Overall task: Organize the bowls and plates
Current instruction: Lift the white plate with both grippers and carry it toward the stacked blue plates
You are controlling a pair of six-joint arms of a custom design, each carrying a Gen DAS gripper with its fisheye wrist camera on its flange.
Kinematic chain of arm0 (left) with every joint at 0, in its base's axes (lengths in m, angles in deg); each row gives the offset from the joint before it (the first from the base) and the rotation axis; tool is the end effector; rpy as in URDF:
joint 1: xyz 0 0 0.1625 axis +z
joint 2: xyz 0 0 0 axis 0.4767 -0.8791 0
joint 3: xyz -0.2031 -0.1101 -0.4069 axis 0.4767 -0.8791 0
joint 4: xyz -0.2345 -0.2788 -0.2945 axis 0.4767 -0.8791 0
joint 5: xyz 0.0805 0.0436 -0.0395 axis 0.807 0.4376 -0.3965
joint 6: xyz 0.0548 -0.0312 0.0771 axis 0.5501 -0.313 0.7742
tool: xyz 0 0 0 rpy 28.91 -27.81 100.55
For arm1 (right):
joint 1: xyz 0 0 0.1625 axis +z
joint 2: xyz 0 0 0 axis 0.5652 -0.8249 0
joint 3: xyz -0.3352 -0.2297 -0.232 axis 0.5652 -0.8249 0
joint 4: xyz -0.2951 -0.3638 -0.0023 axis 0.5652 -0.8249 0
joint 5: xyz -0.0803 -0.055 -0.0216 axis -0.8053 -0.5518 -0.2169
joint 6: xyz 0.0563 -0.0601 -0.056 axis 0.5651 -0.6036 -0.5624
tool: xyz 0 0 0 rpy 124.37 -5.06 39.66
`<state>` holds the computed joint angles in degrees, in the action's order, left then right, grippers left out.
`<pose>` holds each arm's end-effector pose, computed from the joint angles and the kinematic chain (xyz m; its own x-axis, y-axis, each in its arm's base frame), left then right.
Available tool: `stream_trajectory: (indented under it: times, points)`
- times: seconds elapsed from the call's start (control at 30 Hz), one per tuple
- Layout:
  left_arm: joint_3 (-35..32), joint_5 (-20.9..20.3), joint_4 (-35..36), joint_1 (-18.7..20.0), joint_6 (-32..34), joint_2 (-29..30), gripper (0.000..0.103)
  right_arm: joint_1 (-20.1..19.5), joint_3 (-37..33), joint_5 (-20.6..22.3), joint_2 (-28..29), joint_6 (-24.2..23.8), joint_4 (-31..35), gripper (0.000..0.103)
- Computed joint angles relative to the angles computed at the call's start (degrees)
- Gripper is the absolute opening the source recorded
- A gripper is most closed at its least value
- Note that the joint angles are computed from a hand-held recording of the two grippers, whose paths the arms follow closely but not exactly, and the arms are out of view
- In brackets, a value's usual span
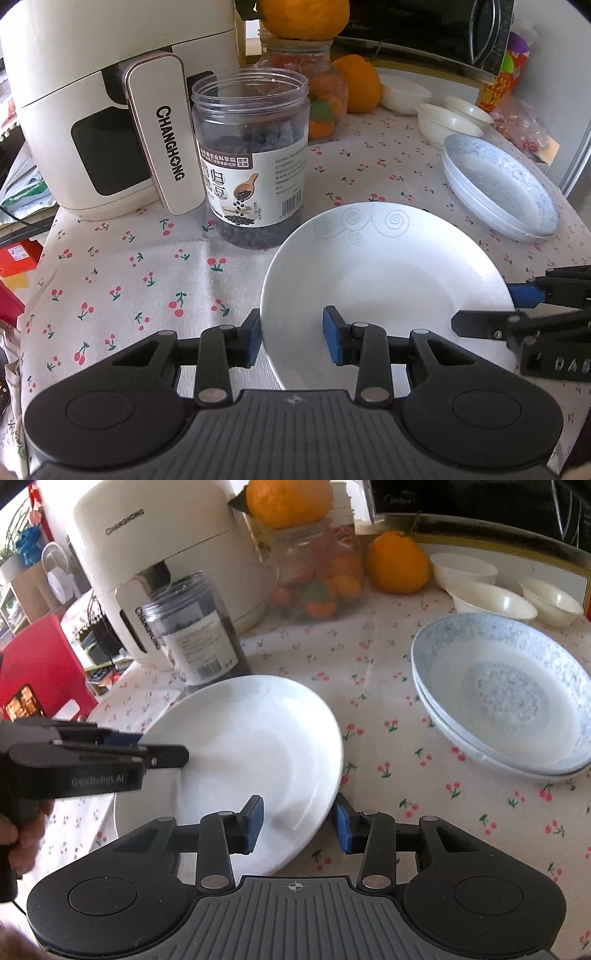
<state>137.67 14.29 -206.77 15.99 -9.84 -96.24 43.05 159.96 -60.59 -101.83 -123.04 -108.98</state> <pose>-0.2466 -0.5305 -0.0611 -0.7081 0.2377 -0.6650 0.5550 0.7695 -0.3159 0.0079 -0.5329 0.2093 -0.8245 -0.3085 0.4744 -0.5161 0.7537 -0.4069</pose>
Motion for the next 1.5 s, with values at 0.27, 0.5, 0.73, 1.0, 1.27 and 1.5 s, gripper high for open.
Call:
stream_trajectory:
  times: [0.27, 0.5, 0.73, 1.0, 1.27, 1.5]
  points:
    - [0.9, -0.1, -0.7, -0.3, -0.6, -0.4, 0.029, -0.2, 0.8, 0.0, 0.5, -1.4, -4.1, 0.03]
    - [1.7, -0.9, -3.6, -0.7, -1.2, -0.6, 0.028, -0.7, 1.1, 2.7, -0.3, -3.8, -6.2, 0.028]
    - [1.3, -1.8, -6.0, -1.5, -0.5, -0.2, 0.028, -1.2, -0.3, 3.9, -1.9, -3.2, -3.5, 0.028]
    - [-2.1, -2.8, -3.9, -1.7, -1.7, 1.5, 0.025, -1.6, -2.9, 2.7, -3.9, -0.5, 2.1, 0.028]
    - [-6.1, -3.9, -2.6, -2.1, -0.9, 4.1, 0.025, -2.7, -5.6, 4.1, -5.1, 1.8, 3.5, 0.029]
    - [-9.4, -5.6, -1.6, -2.1, -0.3, 6.1, 0.025, -3.3, -8.7, 3.7, -5.5, 3.2, 5.8, 0.029]
